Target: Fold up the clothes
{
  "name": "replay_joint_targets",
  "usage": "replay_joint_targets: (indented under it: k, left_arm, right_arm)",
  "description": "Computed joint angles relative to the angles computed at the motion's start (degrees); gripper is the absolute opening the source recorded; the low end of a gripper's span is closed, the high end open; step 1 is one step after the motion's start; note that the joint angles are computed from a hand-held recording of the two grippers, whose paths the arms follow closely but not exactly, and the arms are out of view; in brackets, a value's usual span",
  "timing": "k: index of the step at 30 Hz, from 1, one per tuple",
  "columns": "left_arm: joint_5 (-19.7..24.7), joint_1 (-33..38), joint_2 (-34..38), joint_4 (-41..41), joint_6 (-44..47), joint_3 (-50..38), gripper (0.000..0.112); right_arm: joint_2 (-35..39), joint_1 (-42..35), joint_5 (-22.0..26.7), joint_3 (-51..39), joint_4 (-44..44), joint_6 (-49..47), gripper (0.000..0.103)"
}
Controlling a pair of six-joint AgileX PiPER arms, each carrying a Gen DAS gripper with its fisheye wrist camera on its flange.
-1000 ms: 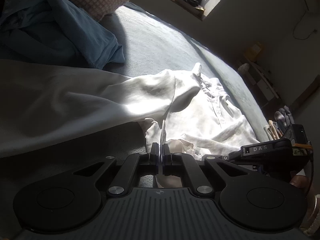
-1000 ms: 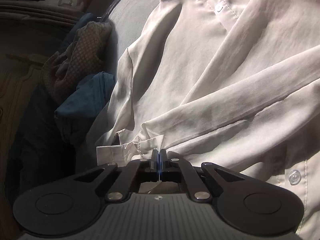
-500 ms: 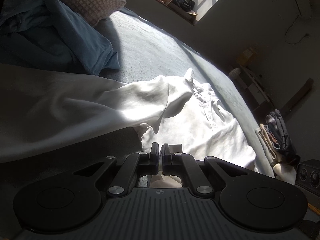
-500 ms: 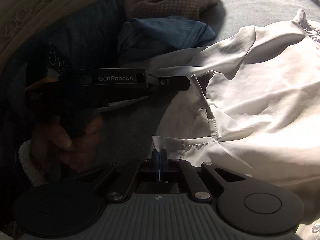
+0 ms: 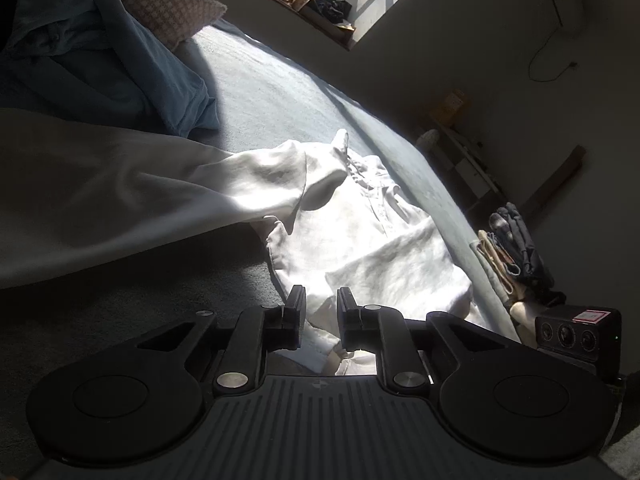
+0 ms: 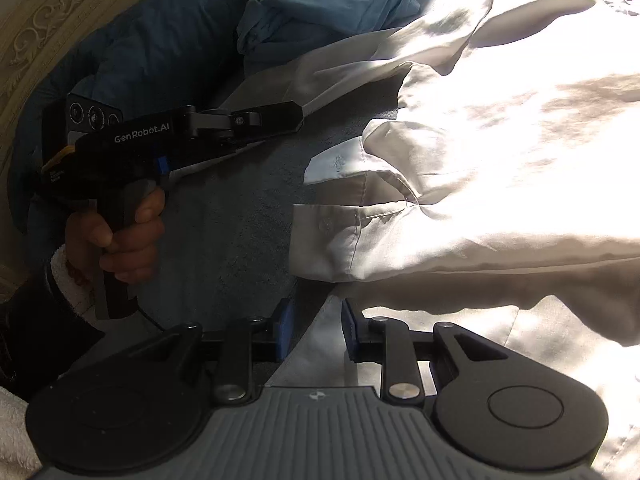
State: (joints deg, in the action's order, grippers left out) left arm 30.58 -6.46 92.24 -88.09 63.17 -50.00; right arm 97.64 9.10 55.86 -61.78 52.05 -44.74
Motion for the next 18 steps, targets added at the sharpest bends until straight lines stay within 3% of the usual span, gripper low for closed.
replay_joint_targets:
  k: [3, 8, 12, 15, 17, 18]
  left_arm:
    - [-2.2, 0.5, 1.9, 2.7, -6.0, -1.4, 0.031]
    - [3.1, 0.3, 8.5, 9.4, -14.0, -8.5, 0.052]
    - [3.2, -2.8, 11.0, 20.9, -22.3, -13.0, 0.053]
    - [0.5, -5.4, 10.5, 27.0, -25.2, -13.5, 0.052]
    - [-0.8, -6.5, 10.3, 30.6, -28.1, -13.7, 0.047]
    - [-1.4, -6.9, 10.2, 32.1, -29.6, -13.7, 0.039]
  right_arm:
    - [-2.2, -4.8, 0.5, 1.9, 1.5, -0.4, 0.029]
    - [-3.9, -15.8, -0.4, 5.1, 4.3, 3.3, 0.037]
    - [-5.2, -26.0, -1.8, 6.7, 5.4, 7.4, 0.037]
    - [-4.4, -34.1, -6.1, 7.2, 8.8, 8.3, 0.037]
    - [-2.4, -37.9, -9.7, 6.4, 12.2, 9.4, 0.038]
    - [-1.5, -39.6, -9.9, 5.9, 13.6, 9.8, 0.038]
